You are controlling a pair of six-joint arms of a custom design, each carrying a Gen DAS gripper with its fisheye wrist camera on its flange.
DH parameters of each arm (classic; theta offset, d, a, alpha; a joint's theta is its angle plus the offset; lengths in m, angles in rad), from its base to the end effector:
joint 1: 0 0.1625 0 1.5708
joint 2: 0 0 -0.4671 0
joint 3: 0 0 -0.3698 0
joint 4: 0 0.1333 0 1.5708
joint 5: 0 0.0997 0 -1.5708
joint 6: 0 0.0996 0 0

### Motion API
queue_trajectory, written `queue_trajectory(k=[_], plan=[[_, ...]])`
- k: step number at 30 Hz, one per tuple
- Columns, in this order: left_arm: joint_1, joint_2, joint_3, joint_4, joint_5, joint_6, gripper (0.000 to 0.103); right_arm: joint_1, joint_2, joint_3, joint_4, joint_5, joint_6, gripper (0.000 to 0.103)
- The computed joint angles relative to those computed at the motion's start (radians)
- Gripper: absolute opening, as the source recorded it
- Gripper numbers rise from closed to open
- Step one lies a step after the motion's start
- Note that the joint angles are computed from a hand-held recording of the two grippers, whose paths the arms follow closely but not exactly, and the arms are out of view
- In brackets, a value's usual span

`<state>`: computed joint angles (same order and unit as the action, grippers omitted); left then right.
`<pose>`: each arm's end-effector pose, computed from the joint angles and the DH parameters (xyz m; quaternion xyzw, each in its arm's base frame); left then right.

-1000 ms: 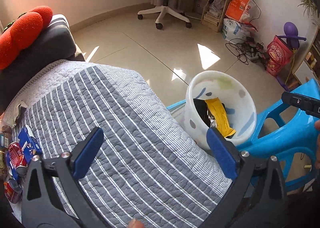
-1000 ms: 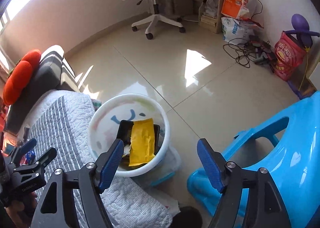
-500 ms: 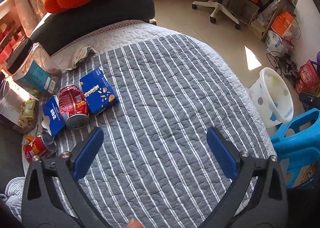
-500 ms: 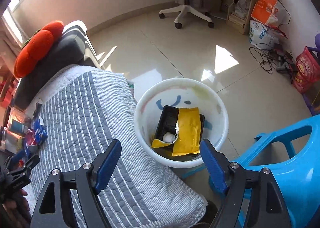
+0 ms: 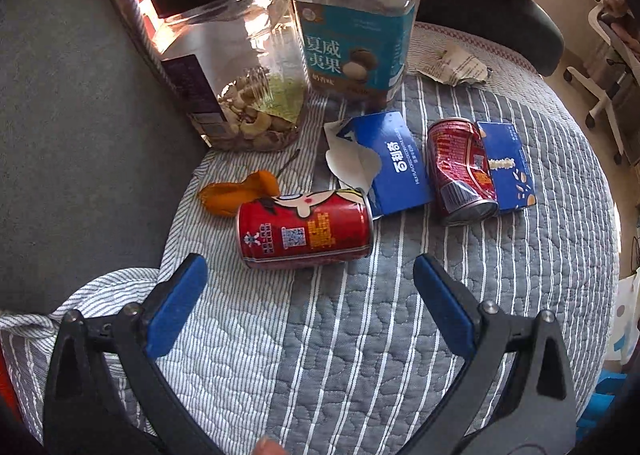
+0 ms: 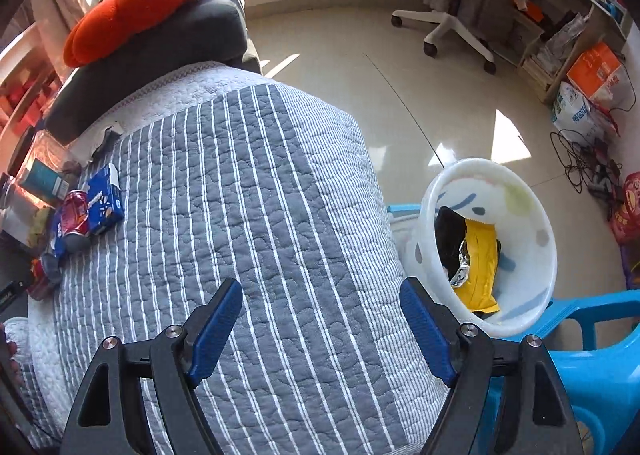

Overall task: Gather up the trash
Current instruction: 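Move the left tool to the red cartoon-printed can and grasp it, then lift the red can with the left tool while the right tool grasps the blue biscuit box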

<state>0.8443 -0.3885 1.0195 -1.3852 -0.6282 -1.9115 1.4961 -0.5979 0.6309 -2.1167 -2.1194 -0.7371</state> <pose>-0.3426 -0.7076 0.0085 -0.3071 0.7790 -0.3154 0.4464 0.0151 -0.8878 0.3881 0.2378 -0.9029 0.1209 0.3371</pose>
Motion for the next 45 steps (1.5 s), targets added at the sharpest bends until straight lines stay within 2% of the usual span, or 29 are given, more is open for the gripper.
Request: queue_trajectory(k=[3, 8, 12, 15, 17, 19, 27, 33, 36, 41, 45], plan=[[0.014, -0.024, 0.049, -0.05, -0.005, -0.016, 0.102, 0.01, -0.005, 0.045, -0.011, -0.001, 0.002, 0.083], [0.042, -0.031, 0.081, -0.167, -0.016, 0.058, 0.102, 0.025, -0.015, 0.143, -0.04, -0.024, -0.012, 0.083], [0.056, -0.042, 0.114, -0.222, -0.028, 0.055, 0.102, 0.035, -0.02, 0.214, -0.068, -0.047, -0.036, 0.083], [0.066, -0.077, 0.216, -0.408, -0.051, 0.079, 0.101, 0.045, -0.023, 0.258, -0.105, -0.052, -0.06, 0.083], [0.067, -0.099, 0.284, -0.534, -0.055, 0.095, 0.095, 0.051, -0.024, 0.282, -0.135, -0.057, -0.08, 0.083], [0.068, -0.112, 0.323, -0.599, -0.057, 0.123, 0.093, 0.057, -0.022, 0.296, -0.153, -0.06, -0.094, 0.083], [0.047, -0.146, 0.367, -0.61, -0.034, 0.22, 0.092, 0.086, 0.002, 0.292, -0.124, -0.013, -0.06, 0.083], [0.028, -0.152, 0.362, -0.527, -0.01, 0.28, 0.09, 0.105, 0.042, 0.261, -0.09, 0.027, -0.017, 0.083], [0.021, -0.164, 0.384, -0.558, -0.01, 0.312, 0.089, 0.113, 0.069, 0.244, -0.081, 0.046, -0.008, 0.083], [0.013, -0.154, 0.381, -0.629, -0.014, 0.36, 0.089, 0.119, 0.116, 0.23, -0.136, 0.078, -0.033, 0.083], [0.016, -0.135, 0.349, -0.621, -0.01, 0.403, 0.089, 0.123, 0.154, 0.234, -0.198, 0.047, -0.084, 0.083]])
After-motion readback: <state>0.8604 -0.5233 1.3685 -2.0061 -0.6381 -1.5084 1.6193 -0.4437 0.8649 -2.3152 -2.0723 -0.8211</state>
